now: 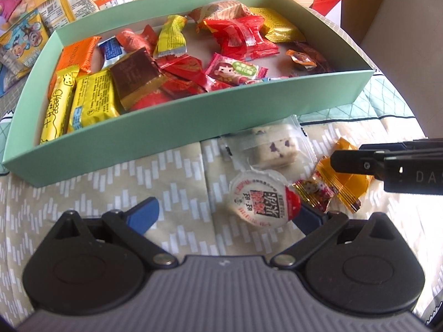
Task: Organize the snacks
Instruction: 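Grasp white round cup with left tool while right tool grasps yellow packet, then carry both snacks into the box and open both tools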
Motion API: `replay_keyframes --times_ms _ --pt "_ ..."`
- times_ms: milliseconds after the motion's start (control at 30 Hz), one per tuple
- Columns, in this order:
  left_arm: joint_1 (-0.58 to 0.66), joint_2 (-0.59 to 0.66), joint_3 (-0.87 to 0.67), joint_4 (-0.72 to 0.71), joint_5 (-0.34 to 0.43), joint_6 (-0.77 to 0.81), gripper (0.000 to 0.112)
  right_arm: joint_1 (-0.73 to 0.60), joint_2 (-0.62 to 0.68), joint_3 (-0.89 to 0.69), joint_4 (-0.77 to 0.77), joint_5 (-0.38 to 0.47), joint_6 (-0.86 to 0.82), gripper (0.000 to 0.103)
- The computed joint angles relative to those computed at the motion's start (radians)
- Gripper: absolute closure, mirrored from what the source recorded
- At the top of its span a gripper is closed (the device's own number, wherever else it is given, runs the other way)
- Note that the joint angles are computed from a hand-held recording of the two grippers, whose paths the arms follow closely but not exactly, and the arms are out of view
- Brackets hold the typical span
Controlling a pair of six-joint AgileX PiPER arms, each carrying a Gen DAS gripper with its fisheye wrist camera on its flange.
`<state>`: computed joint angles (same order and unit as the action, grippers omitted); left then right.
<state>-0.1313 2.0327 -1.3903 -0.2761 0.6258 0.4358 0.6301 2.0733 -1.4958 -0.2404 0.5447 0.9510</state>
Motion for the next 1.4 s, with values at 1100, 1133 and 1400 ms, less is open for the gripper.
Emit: replay_keyframes --times_ms 1100,1133,1400 --pt "0.076 -0.122 0.144 -0.193 0.009 0.276 0.070 0.108 -0.069 0.083 -0.231 0.036 0.160 0.067" --pt "0.080 -0.128 0.143 -0.197 0.017 0.279 0.070 0.111 -0.079 0.087 -0.236 0.039 0.163 0.067" --pt "0.107 -0.166 0.085 -0.230 0.083 0.288 0.070 0.088 -0.157 0.081 -0.237 0.042 0.150 0.067"
